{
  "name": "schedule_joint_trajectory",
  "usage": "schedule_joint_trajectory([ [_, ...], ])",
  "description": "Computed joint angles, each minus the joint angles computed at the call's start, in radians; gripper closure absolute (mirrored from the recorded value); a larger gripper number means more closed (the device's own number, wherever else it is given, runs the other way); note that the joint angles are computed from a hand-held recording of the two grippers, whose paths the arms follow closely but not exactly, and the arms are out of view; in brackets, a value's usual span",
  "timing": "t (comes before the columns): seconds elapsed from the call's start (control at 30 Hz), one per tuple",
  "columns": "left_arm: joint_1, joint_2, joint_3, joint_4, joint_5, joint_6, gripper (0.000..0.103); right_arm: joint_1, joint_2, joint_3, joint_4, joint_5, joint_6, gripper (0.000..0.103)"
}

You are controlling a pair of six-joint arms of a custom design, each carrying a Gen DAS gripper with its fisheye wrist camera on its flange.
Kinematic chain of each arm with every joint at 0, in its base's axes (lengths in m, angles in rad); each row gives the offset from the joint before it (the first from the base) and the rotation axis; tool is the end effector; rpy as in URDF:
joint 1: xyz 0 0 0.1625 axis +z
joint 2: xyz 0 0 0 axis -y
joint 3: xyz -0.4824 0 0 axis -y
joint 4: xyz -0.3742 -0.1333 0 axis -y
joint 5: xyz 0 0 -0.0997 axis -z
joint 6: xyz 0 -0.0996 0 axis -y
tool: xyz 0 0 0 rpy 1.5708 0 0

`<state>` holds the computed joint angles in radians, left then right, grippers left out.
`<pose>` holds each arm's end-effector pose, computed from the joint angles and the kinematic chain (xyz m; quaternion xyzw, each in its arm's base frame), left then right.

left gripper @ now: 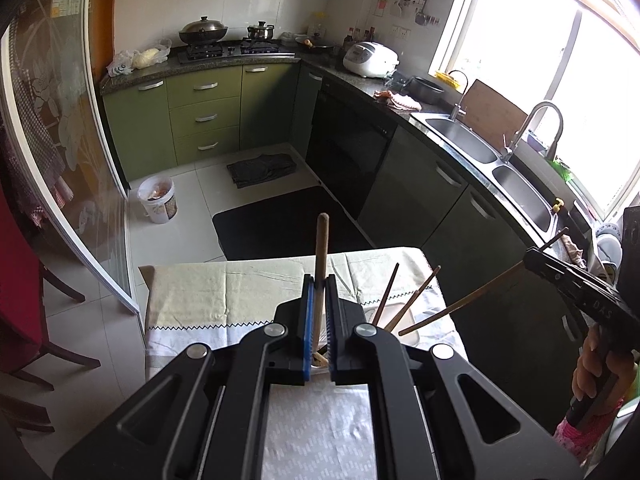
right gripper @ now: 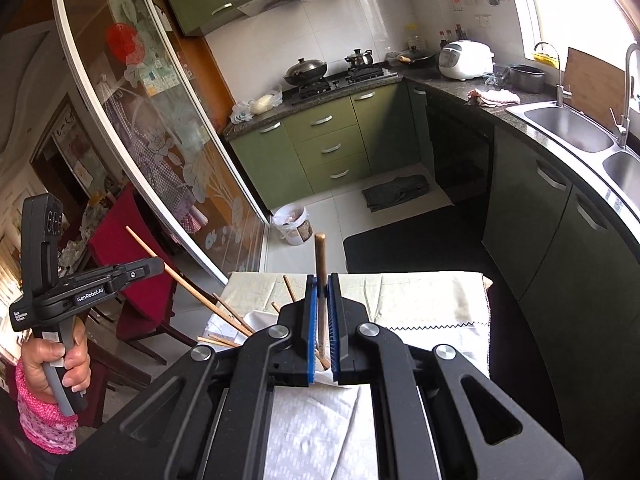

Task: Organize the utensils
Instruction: 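Lower both chopsticks into the caddy and open both grippers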

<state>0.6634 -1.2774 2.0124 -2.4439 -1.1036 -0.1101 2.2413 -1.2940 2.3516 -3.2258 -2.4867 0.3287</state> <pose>-0.3064 -0.4656 0.2990 0.3620 0.9006 -0.1711 0.1690 0.3110 -0.3048 0.3065 0.0176 -0.8669 0.4341 0.2444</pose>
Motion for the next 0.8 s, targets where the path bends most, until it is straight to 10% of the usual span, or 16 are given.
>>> schedule_joint_trajectory([
  [0.63, 0.106, 0.092, 0.134, -0.172, -0.029, 0.07, 0.096, -0.172, 0.26, 0.007, -0.126, 0.035, -0.111, 0.097],
  [0.8, 0.114, 0.083, 0.143, -0.214, -0.035, 0.083, 0.083, -0.178, 0.274, 0.022, -0.166, 0.038, -0.124, 0.096],
])
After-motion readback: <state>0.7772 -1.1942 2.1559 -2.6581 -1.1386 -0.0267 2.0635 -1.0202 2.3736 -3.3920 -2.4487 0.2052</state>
